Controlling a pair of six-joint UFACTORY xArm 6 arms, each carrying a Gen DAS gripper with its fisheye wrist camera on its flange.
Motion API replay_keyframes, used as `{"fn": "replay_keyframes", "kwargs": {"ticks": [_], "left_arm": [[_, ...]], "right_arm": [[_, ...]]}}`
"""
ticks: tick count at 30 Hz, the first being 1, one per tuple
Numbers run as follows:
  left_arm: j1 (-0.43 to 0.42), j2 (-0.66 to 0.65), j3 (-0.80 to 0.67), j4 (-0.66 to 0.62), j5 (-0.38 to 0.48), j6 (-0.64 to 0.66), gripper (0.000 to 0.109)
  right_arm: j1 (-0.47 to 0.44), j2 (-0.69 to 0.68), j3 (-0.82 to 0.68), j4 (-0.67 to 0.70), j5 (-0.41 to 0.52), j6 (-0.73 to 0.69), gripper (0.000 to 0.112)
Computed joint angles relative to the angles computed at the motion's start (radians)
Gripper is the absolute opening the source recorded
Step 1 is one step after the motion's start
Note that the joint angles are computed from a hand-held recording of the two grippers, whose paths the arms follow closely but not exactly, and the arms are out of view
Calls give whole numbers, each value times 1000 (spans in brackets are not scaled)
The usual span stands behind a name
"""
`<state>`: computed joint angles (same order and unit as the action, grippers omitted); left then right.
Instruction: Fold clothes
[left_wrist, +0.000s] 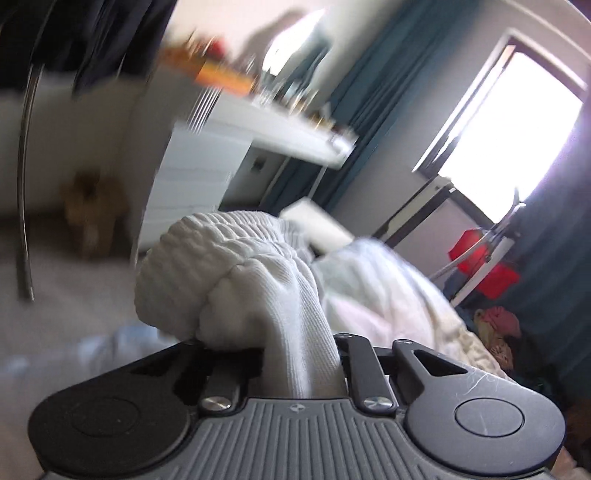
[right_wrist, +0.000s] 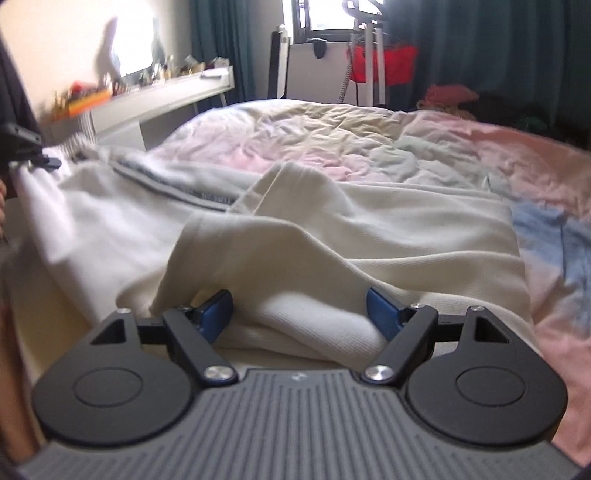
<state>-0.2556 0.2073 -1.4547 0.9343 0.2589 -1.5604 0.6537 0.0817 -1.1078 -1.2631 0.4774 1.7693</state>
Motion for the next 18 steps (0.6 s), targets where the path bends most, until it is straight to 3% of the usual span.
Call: {"fn": "replay_keyframes", "kwargs": {"ticks": [5,11,15,18], "left_arm": [[-134,-2,-144,60,74,10,14],[-328,73,-308,184,110,-84,14],[-443,232,-483,218,128,-129,14],[-538,351,-588,329,159,-216,14]], "right_arm": [[-81,-121,104,-44,-134,330,81],[-74,-313,245,37,106,432,82],[-110,-419,350,61,175,563,82],[-139,-470,399,49,210,660,83]]}}
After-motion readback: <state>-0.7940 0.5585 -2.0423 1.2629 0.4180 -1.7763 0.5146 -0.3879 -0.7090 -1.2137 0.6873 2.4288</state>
